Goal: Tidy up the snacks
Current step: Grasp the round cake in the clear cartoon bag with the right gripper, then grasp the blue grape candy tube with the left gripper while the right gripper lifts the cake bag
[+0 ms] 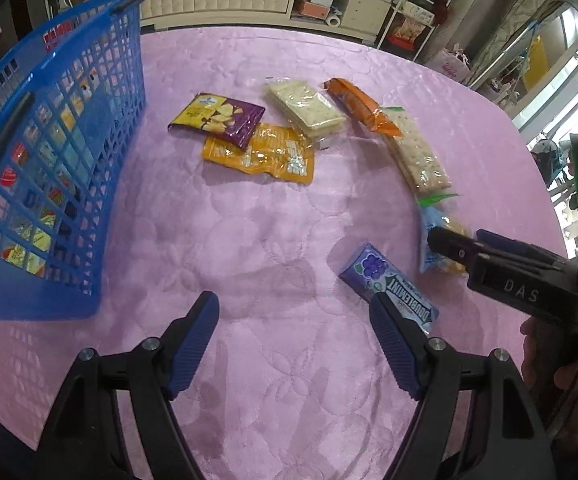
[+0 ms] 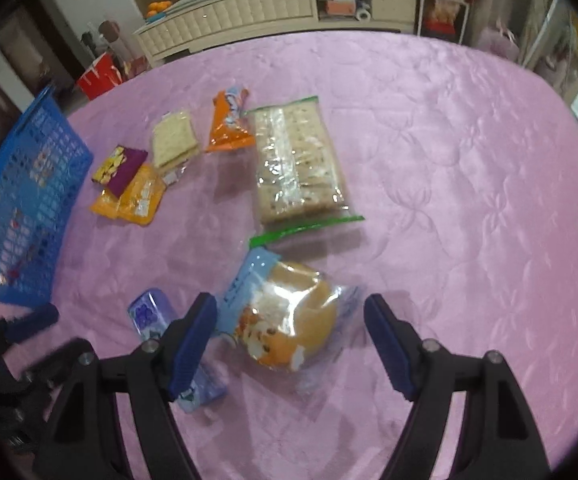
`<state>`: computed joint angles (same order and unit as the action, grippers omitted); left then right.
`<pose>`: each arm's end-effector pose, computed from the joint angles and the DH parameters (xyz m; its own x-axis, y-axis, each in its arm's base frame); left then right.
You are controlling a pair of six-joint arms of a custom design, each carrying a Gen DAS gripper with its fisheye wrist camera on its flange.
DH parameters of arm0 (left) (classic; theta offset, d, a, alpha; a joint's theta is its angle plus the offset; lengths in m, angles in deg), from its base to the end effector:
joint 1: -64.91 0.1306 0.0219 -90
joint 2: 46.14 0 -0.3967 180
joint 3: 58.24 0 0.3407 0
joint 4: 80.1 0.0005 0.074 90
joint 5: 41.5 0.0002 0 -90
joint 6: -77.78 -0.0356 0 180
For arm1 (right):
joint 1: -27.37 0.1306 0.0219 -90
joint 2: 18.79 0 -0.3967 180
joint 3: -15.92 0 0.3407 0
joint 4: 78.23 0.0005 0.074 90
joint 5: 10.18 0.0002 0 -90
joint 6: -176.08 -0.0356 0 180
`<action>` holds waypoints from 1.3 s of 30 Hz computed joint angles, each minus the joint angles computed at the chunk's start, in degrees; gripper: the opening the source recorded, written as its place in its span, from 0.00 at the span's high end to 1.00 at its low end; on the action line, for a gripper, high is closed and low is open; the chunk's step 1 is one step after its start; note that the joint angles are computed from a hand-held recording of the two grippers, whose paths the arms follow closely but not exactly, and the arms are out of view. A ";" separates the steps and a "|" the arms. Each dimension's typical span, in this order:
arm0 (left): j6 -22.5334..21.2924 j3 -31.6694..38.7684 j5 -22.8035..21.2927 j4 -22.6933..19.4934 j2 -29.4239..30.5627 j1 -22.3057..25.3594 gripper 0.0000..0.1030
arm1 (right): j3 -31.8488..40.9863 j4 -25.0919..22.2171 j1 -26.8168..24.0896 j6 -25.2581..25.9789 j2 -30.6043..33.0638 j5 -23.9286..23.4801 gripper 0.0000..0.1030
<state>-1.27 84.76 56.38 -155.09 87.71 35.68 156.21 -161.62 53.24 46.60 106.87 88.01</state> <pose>0.5887 -0.3356 0.3711 -0.8829 0.2784 -0.3781 0.3717 0.9064 -0.2006 0.5623 0.2665 0.4371 -0.8924 0.2667 -0.3640 0.2357 0.9634 0.1279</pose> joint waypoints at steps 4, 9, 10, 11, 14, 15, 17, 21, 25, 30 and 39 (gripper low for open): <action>0.39 0.67 -0.04 -0.67 0.72 0.10 0.26 | 3.12 -3.36 0.50 0.11 2.16 2.22 0.22; 0.77 1.26 -0.76 -0.84 1.10 -0.07 0.26 | 5.10 -5.37 1.34 1.03 3.30 3.76 0.21; 0.89 1.20 -0.87 -0.78 1.09 -0.07 0.26 | 5.74 -5.58 1.17 1.22 3.79 3.09 0.21; 1.11 1.07 -0.89 -0.78 1.04 -0.06 0.26 | 6.12 -5.70 1.08 1.46 4.07 2.57 0.20; 1.87 0.95 -0.97 -1.34 0.99 -0.08 0.26 | 9.11 -8.32 1.92 3.76 5.97 4.94 0.21; 1.94 0.94 -1.10 -1.74 0.95 -0.15 0.26 | 9.35 -8.43 2.36 4.53 6.13 5.77 0.28; 1.72 0.53 -1.43 -1.80 0.58 -0.34 0.26 | 8.27 -6.58 2.93 5.35 5.28 5.10 0.43; 1.67 0.64 -2.24 -2.29 0.20 -0.90 0.26 | 2.63 -1.81 2.05 4.01 1.83 1.76 0.47; 1.87 2.21 -2.58 -3.72 0.58 -1.79 0.26 | -2.76 2.50 1.51 2.98 -2.22 0.82 0.47; 3.24 7.64 -2.81 -7.04 3.46 -3.23 0.26 | -8.72 6.34 0.51 2.00 -6.55 -0.61 0.47; 9.35 28.42 -2.76 -18.97 14.97 -4.92 0.26 | -12.95 9.14 -0.15 1.04 -9.49 -1.34 0.47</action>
<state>8.08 113.18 53.62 -174.06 102.68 30.76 143.26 -152.49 53.09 47.64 97.38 86.68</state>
